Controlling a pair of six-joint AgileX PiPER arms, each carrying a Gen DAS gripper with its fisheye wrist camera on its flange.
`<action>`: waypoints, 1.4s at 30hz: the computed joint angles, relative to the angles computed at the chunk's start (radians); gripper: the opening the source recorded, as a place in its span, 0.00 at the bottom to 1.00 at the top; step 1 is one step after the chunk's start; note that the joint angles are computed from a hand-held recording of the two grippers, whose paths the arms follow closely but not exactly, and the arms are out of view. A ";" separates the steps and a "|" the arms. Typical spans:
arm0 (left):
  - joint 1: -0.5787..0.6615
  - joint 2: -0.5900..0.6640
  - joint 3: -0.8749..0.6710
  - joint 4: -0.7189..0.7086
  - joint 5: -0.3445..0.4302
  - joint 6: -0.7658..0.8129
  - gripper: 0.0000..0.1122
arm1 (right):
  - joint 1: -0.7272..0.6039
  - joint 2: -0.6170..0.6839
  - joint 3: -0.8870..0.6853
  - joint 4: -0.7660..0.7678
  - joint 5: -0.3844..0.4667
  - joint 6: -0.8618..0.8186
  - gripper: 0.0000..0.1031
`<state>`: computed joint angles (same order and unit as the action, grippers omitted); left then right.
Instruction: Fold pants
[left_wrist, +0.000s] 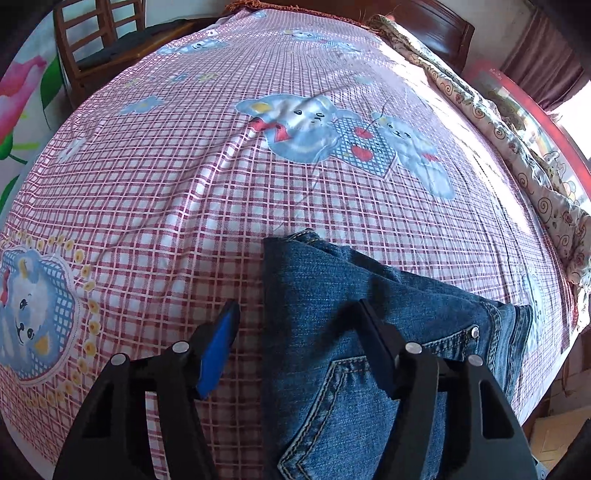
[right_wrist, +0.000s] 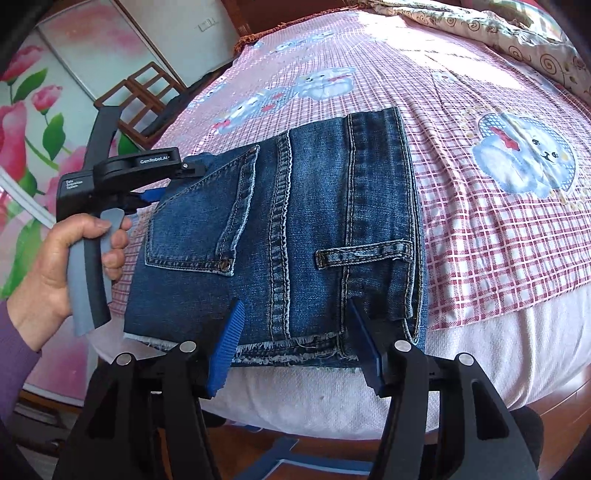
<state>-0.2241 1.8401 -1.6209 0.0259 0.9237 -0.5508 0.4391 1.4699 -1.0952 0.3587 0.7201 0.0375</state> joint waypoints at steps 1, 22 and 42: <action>0.005 0.013 -0.015 -0.025 0.000 0.021 0.39 | -0.003 0.001 -0.001 0.007 0.002 -0.011 0.55; -0.177 -0.184 0.108 0.351 0.098 -0.256 0.61 | 0.005 0.006 -0.008 -0.006 0.000 -0.001 0.55; -0.425 -0.416 0.538 0.345 -0.076 -0.376 0.61 | -0.423 -0.165 0.130 0.333 0.173 -0.329 0.59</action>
<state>-0.6489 1.4239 -1.0826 0.3709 0.8480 -0.9266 0.0163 1.3053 -0.9653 0.6916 0.8936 -0.2915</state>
